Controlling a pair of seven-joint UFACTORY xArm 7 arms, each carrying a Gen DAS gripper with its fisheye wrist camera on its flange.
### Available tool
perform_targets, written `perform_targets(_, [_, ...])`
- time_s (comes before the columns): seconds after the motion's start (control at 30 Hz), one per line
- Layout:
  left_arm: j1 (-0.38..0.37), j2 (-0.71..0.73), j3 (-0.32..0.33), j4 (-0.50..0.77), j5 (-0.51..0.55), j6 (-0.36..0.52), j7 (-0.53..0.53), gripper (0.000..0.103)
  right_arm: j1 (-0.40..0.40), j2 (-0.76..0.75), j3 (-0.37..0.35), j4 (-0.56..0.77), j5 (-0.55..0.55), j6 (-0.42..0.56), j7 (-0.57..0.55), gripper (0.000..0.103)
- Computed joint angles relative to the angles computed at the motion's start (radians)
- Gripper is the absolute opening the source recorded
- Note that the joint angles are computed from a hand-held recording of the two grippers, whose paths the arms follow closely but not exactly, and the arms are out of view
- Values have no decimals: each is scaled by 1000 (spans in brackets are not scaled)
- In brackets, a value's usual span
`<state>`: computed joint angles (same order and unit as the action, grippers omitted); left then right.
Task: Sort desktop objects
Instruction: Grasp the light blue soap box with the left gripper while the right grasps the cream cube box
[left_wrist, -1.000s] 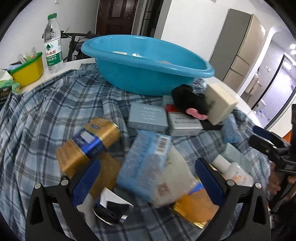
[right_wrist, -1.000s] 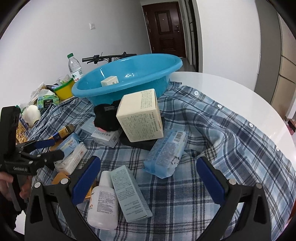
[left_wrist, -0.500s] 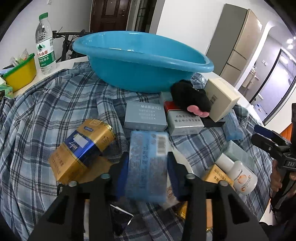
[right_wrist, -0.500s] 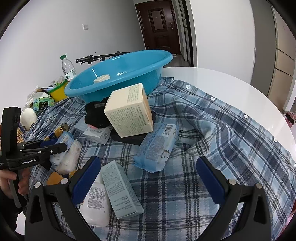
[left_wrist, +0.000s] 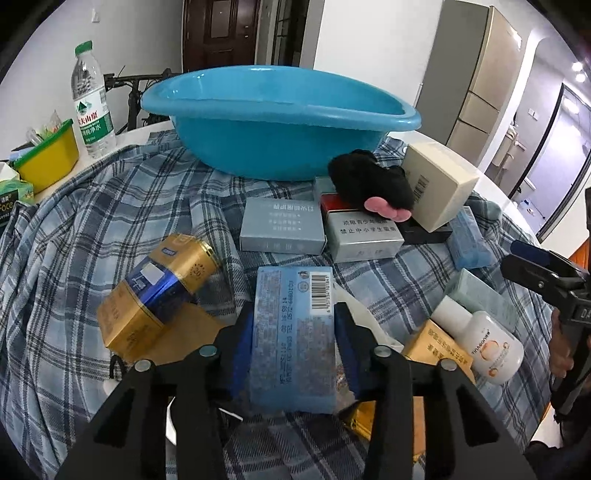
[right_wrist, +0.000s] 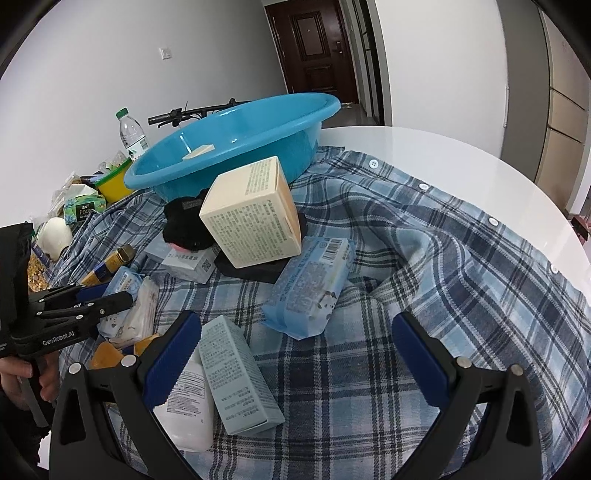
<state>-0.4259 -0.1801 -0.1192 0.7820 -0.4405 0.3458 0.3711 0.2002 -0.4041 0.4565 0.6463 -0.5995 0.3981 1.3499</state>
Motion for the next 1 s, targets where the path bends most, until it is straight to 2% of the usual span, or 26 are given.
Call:
perform_targets(0.33, [-3,-2,-2,-20,3,-43,-19,41,7,-12,-13,-17,25,3,-9,103])
perform_targets(0.4, [8,-12,-13,-29,44,-47,-51,41,5,-13,-11,-14,25,7,-14,103])
perform_targets(0.47, [49,-27,-53,-44,155,-56,-154,41,3,-11,-11,-8,22,8,-21,103])
perform_targets(0.57, [24,-51,-32,-66,161,-72,-178,41,0,6,-11,11,15,7,-36,103])
perform_targets(0.77, [13,-91,-17,-107,170,-115,-254,41,4,99,-14,109,-47,48,-86,103])
perform_targets(0.87, [-15,-100,17,-116,136,-117,-248,41,31,157,-43,173,-69,101,-128,103])
perform_targets(0.93, [-14,-108,19,-124,141,-116,-254,41,59,199,-73,219,-59,141,-174,103])
perform_targets(1.0, [-8,-111,14,-129,158,-112,-263,41,78,227,-99,245,-75,140,-183,103])
